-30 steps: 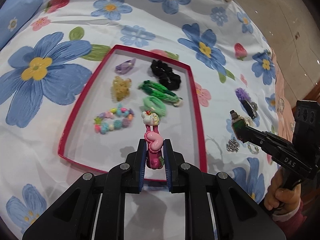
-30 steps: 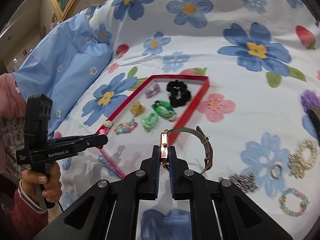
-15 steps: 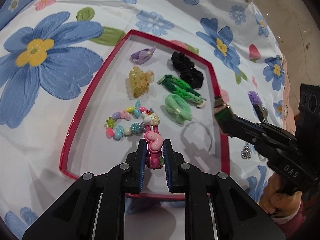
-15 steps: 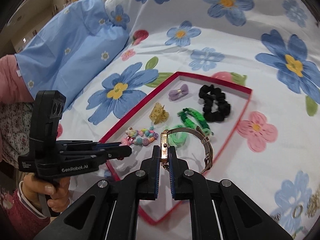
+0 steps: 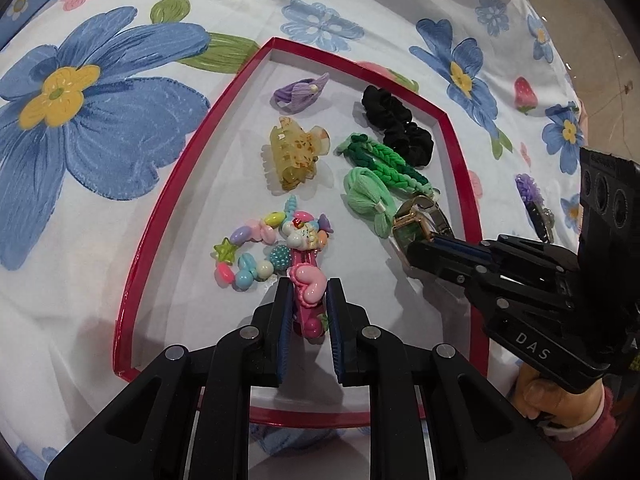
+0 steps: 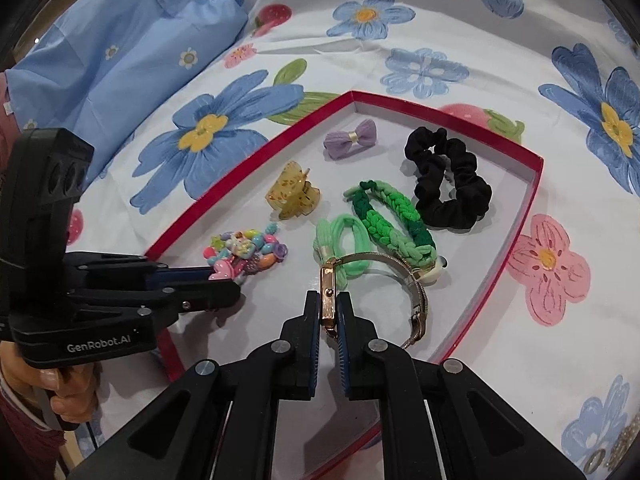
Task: Organize jewelry
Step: 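Carry the pink clip and gold watch into the red box and open both tools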
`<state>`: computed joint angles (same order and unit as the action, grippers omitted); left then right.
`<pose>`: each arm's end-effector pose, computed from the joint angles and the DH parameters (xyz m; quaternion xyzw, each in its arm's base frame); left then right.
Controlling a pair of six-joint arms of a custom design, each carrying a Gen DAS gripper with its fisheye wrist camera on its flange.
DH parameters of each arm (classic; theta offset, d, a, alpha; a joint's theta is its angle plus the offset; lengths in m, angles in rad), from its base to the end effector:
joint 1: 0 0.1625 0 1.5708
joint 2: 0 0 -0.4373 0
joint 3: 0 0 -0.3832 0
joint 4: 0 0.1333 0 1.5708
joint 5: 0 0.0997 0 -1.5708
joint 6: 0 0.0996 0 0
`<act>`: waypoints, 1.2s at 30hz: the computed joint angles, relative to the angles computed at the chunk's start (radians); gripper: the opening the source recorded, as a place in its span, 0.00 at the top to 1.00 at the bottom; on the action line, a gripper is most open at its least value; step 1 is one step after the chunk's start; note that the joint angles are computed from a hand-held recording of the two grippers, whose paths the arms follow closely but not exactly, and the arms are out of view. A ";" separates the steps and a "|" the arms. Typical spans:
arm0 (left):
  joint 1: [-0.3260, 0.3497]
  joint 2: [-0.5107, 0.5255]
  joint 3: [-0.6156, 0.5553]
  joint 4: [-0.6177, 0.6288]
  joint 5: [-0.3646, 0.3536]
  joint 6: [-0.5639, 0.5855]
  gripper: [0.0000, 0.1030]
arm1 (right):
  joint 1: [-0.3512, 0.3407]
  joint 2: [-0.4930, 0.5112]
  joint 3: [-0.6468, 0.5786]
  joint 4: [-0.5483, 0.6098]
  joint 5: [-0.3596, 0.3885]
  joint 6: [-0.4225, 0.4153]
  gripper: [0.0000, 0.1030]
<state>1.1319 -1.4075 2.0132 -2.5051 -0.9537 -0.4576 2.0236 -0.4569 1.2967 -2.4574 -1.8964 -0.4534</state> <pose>-0.0425 -0.5398 0.3311 -0.0585 0.9394 -0.2703 0.2024 0.4203 -0.6321 -0.0195 0.4284 -0.8886 0.0230 0.1620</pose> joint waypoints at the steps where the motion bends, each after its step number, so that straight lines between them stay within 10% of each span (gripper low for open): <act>1: 0.000 0.000 0.000 0.001 0.001 0.000 0.85 | -0.001 0.003 -0.006 0.012 0.000 0.001 0.92; 14: -0.021 -0.001 0.003 0.014 0.040 -0.012 0.80 | -0.005 0.006 -0.012 0.036 0.016 0.005 0.86; 20: -0.039 -0.008 0.012 0.019 0.059 -0.017 0.78 | -0.009 -0.014 0.013 0.005 0.028 0.011 0.63; 36: -0.138 -0.077 0.088 -0.038 0.111 -0.086 0.69 | -0.018 -0.175 0.185 -0.162 0.117 0.057 0.63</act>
<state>0.9942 -1.4850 2.1017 -2.5430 -0.8425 -0.5439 2.0054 -0.6320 1.4817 -2.6198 -1.7791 -0.3960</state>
